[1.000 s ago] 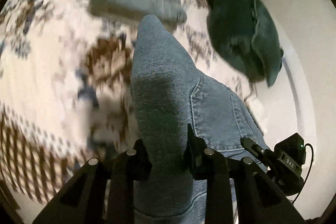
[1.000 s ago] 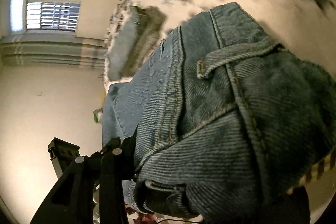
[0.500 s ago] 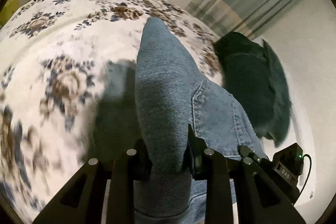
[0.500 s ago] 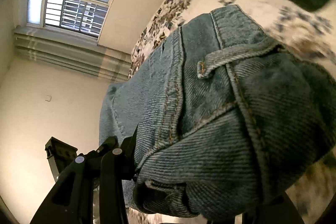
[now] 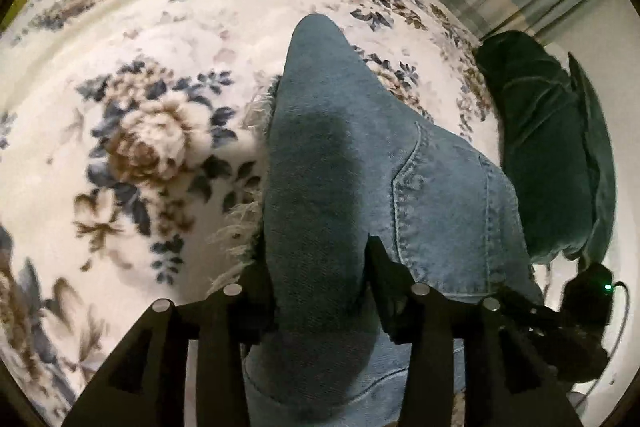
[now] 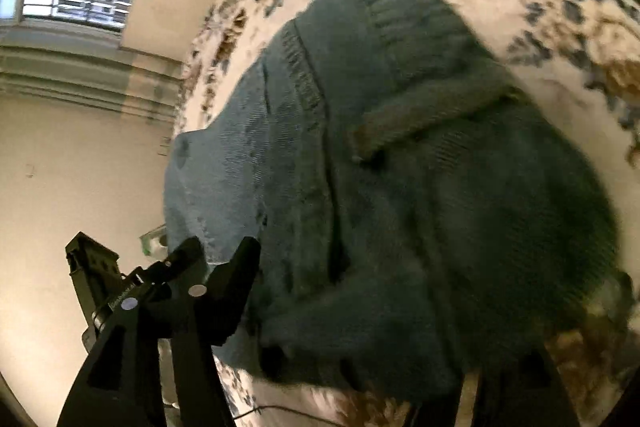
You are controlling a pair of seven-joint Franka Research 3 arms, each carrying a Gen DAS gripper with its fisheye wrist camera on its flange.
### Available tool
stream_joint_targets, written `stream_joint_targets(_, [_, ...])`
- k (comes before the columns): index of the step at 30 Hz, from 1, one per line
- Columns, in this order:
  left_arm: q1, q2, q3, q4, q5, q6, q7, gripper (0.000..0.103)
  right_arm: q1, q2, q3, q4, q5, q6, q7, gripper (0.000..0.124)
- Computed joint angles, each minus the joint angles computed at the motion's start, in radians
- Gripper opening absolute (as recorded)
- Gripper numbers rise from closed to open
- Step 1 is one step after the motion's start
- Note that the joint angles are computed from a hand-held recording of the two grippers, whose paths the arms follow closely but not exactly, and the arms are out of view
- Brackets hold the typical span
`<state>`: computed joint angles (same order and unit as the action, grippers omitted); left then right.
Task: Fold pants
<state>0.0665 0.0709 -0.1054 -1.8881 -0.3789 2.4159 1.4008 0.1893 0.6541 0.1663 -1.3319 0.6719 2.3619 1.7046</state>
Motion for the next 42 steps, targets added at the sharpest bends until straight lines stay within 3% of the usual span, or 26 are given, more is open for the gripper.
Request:
stream_joint_targets(2, [-0.013, 0.006, 0.005, 0.030, 0.130, -0.031, -0.090, 0.046, 0.024, -0.030, -0.040, -0.026, -0.059, -0.001, 0.050, 0.074])
stream_joint_targets(4, [-0.038, 0.006, 0.003, 0.075, 0.309, -0.121, -0.199, 0.066, 0.053, -0.069, -0.078, -0.049, -0.148, -0.020, 0.087, 0.079])
stream_joint_targets(5, [-0.045, 0.003, 0.000, 0.085, 0.352, -0.146, -0.220, 0.083, 0.082, -0.102, -0.106, -0.073, -0.221, -0.024, 0.116, 0.083])
stream_joint_targets(6, [-0.054, -0.016, -0.005, 0.080, 0.390, -0.158, -0.235, 0.090, 0.103, -0.123, -0.125, -0.081, -0.282, -0.027, 0.137, 0.092])
stream_joint_targets(9, [-0.073, -0.060, -0.015, 0.071, 0.471, -0.205, -0.277, 0.096, 0.174, -0.176, -0.184, -0.077, -0.507, -0.069, 0.201, 0.096])
stream_joint_targets(14, [-0.100, -0.153, -0.028, 0.055, 0.564, -0.265, -0.349, 0.098, 0.238, -0.303, -0.215, -0.140, -0.799, -0.127, 0.289, 0.103])
stream_joint_targets(19, [-0.127, -0.247, -0.060, 0.079, 0.668, -0.356, -0.404, 0.098, 0.226, -0.450, -0.172, -0.224, -0.886, -0.144, 0.312, 0.103])
stream_joint_targets(31, [-0.196, -0.445, -0.147, 0.246, 0.750, -0.598, -0.457, 0.098, 0.125, -0.891, -0.043, -0.362, -0.927, -0.249, 0.297, 0.103])
stream_joint_targets(42, [-0.228, -0.470, -0.269, 0.514, 0.826, -0.793, -0.520, 0.098, 0.031, -1.129, 0.015, -0.200, -0.815, -0.434, 0.129, 0.103])
